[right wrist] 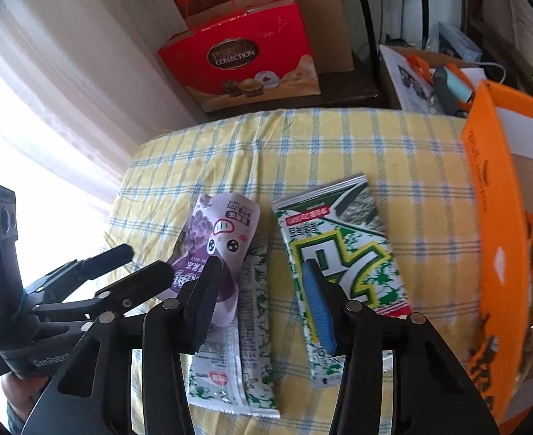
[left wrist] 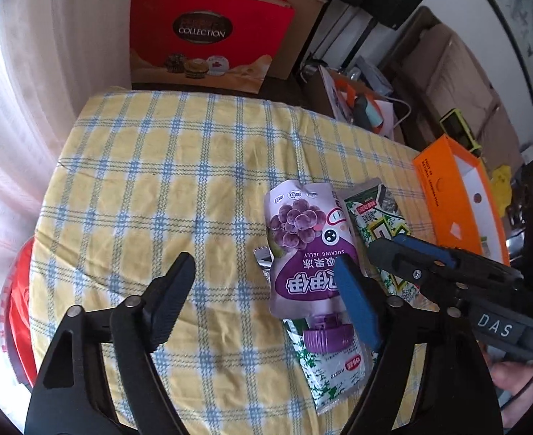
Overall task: Organize objects
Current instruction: 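Close left tool on the purple jelly pouch while right tool also grips it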
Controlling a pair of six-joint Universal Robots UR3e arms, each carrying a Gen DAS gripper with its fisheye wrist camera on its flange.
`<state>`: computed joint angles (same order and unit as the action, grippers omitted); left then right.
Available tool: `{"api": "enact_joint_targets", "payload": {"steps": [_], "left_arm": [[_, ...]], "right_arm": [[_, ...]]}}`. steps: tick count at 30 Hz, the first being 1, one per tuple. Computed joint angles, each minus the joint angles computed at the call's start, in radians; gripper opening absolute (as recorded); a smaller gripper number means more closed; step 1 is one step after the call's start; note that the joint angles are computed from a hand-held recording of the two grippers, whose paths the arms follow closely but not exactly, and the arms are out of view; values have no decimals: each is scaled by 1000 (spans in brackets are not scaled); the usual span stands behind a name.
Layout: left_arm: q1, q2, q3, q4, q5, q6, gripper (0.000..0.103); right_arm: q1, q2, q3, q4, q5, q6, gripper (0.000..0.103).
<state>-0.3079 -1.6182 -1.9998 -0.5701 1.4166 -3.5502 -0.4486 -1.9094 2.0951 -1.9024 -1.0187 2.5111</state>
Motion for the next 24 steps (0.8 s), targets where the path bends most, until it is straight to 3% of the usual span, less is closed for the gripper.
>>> {"api": "enact_joint_targets", "payload": {"steps": [11, 24], "left_arm": [[47, -36, -41, 75, -101, -3, 57], [84, -39, -88, 127, -218, 21, 63]], "right_arm": [[-20, 105, -22, 40, 98, 42, 40], [53, 238, -49, -75, 130, 182, 40]]}}
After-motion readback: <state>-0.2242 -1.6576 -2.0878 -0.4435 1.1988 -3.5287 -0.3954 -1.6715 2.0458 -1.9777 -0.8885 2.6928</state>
